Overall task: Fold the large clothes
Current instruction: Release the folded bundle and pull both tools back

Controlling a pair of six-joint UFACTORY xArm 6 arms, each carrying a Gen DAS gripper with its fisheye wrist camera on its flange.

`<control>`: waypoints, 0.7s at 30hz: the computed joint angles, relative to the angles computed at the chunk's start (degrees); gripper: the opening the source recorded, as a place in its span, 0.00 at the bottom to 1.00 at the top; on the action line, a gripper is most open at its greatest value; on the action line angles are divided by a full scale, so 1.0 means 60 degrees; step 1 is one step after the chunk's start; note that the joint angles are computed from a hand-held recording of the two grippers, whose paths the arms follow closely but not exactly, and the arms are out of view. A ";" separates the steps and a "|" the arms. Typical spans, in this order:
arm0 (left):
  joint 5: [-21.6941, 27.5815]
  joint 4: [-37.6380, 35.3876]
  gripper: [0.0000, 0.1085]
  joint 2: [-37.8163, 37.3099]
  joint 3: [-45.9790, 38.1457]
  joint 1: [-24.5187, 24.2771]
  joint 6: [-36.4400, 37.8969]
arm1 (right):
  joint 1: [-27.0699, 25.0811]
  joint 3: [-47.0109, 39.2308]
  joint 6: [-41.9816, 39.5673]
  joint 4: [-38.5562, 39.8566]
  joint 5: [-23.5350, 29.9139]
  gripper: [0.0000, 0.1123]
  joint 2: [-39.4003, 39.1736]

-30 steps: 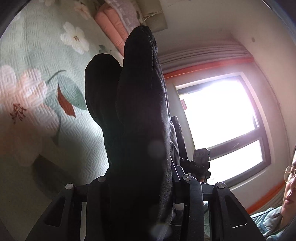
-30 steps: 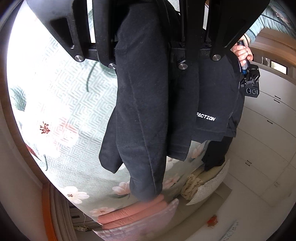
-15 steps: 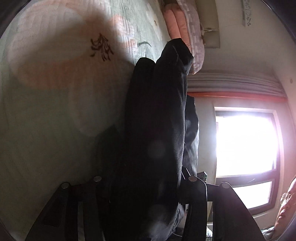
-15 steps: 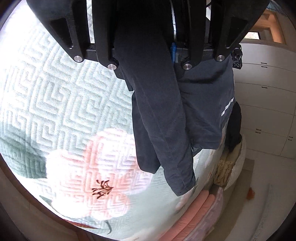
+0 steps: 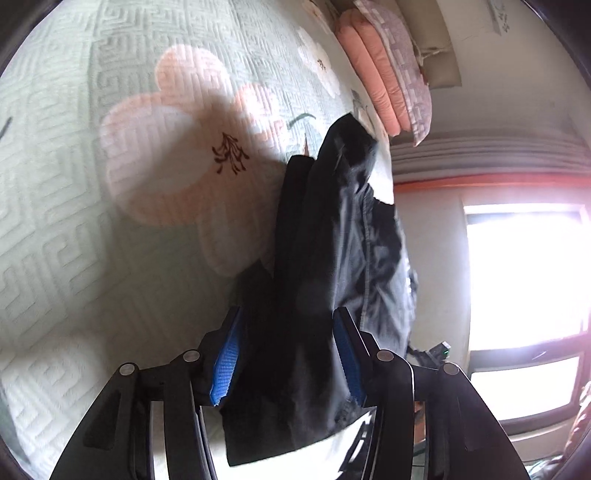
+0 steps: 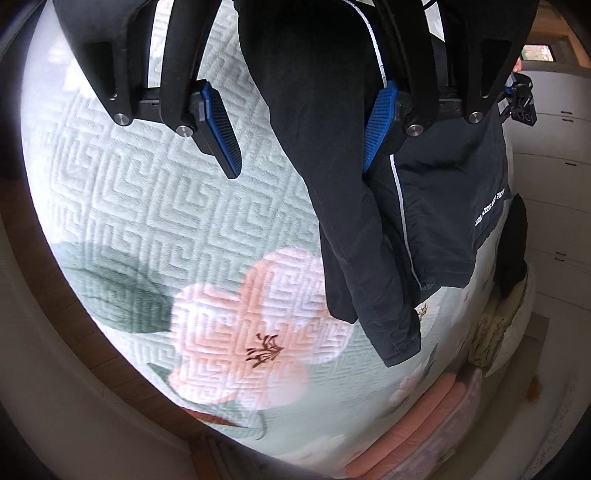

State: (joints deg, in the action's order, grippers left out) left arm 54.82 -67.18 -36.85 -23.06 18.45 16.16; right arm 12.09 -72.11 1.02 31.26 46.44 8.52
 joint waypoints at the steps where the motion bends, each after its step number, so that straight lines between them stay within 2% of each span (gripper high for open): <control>1: 0.0091 0.0135 0.47 -0.0176 -0.0013 0.0147 -0.0094 | 0.0051 0.0177 0.0425 -0.0292 -0.0178 0.60 -0.0217; 2: -0.0042 0.0296 0.47 -0.0152 -0.0085 0.0139 -0.0133 | 0.0038 0.0414 0.0765 -0.0653 -0.0269 0.60 -0.0511; 4: 0.0200 0.0882 0.47 -0.0774 0.0063 0.0393 -0.0390 | 0.0293 0.0524 0.2195 -0.2389 -0.0334 0.60 -0.0940; 6: -0.0091 0.2009 0.47 -0.0887 -0.0408 0.0093 -0.1087 | 0.0505 0.0475 0.3259 -0.3860 -0.0021 0.60 -0.1360; 8: 0.0023 0.3605 0.47 -0.1095 -0.1003 -0.0276 -0.1923 | 0.0757 0.0279 0.4051 -0.5034 0.0568 0.61 -0.1806; 10: 0.0688 0.4798 0.47 -0.1103 -0.1898 -0.0464 -0.2596 | 0.1059 -0.0054 0.4506 -0.5784 0.1289 0.61 -0.2132; 12: 0.1367 0.5070 0.47 -0.1156 -0.2522 -0.0490 -0.2927 | 0.1412 -0.0272 0.4682 -0.5963 0.1730 0.61 -0.2548; 14: 0.1633 0.6495 0.47 -0.1248 -0.3256 -0.0991 -0.3729 | 0.1842 -0.0679 0.5032 -0.6277 0.2289 0.62 -0.2780; 17: 0.2238 0.8430 0.47 -0.1283 -0.4400 -0.1838 -0.4489 | 0.2845 -0.1525 0.5334 -0.6796 0.3276 0.62 -0.2934; 19: 0.2756 0.8990 0.47 -0.1406 -0.5063 -0.2076 -0.4594 | 0.3602 -0.2322 0.5461 -0.7354 0.4020 0.63 -0.2829; 21: 0.3176 1.0126 0.47 -0.1150 -0.6093 -0.2727 -0.5108 | 0.4435 -0.3324 0.5579 -0.8153 0.5000 0.64 -0.2550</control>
State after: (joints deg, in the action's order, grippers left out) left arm 73.88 -6.42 -43.75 -59.62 2.09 -14.49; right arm 38.70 -92.06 34.49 -17.66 76.44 -6.78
